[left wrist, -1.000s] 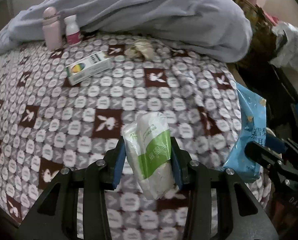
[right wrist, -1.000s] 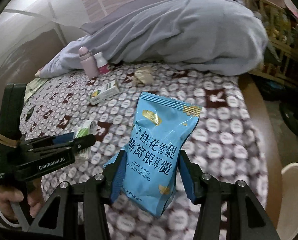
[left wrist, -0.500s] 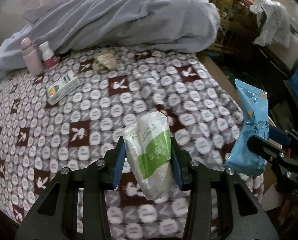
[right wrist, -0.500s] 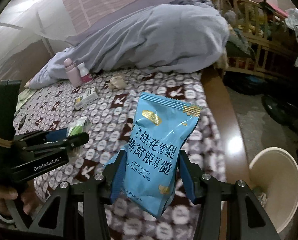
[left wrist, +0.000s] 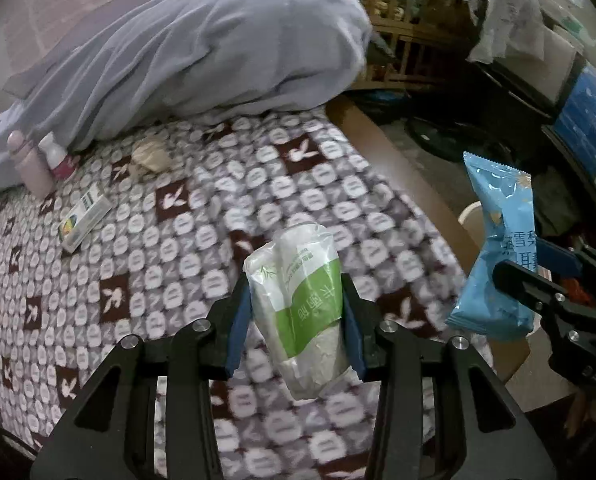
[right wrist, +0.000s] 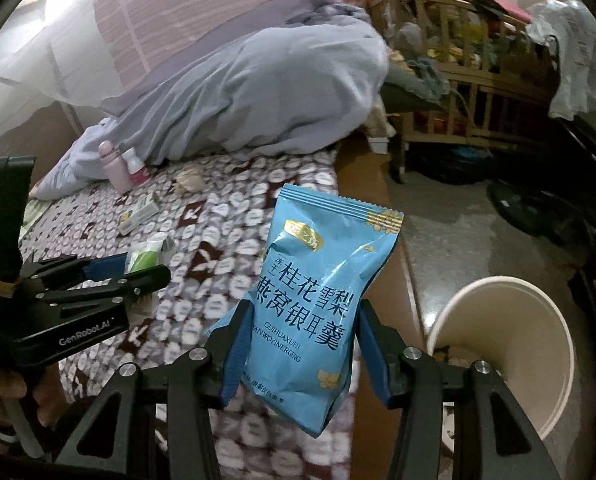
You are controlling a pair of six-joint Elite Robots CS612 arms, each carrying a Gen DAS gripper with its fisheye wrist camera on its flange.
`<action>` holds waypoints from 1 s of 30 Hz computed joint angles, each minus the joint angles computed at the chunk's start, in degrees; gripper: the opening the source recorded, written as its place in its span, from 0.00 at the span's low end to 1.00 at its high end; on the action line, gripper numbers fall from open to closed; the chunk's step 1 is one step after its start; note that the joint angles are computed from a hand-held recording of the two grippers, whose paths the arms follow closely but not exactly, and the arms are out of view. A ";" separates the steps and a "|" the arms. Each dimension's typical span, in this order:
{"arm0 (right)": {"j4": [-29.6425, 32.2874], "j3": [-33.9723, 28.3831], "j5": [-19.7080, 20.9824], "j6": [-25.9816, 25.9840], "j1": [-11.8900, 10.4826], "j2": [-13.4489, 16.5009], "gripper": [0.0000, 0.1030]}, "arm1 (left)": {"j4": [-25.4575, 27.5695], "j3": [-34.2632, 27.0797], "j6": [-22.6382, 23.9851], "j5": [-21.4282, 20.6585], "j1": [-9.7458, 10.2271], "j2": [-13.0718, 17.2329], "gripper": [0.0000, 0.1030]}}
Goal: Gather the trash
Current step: 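Carry the tissue pack and blue snack bag over the bucket and open both grippers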
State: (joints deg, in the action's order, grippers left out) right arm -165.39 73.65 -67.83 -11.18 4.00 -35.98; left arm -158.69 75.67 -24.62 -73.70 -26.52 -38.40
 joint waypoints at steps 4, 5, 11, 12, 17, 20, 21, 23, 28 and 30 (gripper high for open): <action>-0.45 0.79 -0.67 0.54 -0.95 -0.33 0.48 | 0.70 -1.36 1.49 -0.06 -0.71 0.59 0.38; -0.59 0.96 -0.78 0.69 -1.11 -0.40 0.48 | 0.93 -1.77 1.82 -0.12 -0.90 0.78 0.38; -1.13 2.10 -2.12 1.65 -2.66 -0.85 0.48 | 2.65 -4.89 3.93 -0.87 -2.17 2.31 0.38; -1.29 2.36 -2.57 1.87 -2.99 -0.93 0.48 | 2.94 -5.37 4.16 -0.97 -2.35 2.55 0.38; -1.63 3.06 -3.74 3.09 -4.35 -1.11 0.48 | 5.09 -8.74 5.23 -2.27 -3.19 4.27 0.38; -1.87 3.42 -4.88 3.91 -5.16 -1.12 0.48 | 6.00 -10.41 5.72 -2.74 -3.66 5.17 0.38; -1.87 3.47 -5.13 4.06 -5.29 -1.12 0.48 | 6.33 -11.08 5.79 -3.17 -3.80 5.54 0.38; -1.71 3.61 -5.68 4.61 -5.71 -1.08 0.48 | 7.21 -12.46 5.82 -3.99 -4.03 6.30 0.38; -0.97 3.66 -6.39 6.02 -6.74 -0.77 0.48 | 9.17 -15.43 6.10 -5.69 -4.44 7.97 0.38; -0.89 3.48 -6.43 6.70 -7.08 -0.52 0.48 | 9.72 -16.56 6.31 -6.42 -4.63 8.63 0.38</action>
State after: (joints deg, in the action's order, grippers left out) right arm -166.28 77.13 -74.26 -4.48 -3.08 -36.50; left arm -148.98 59.11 -18.31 -80.12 -31.14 -29.76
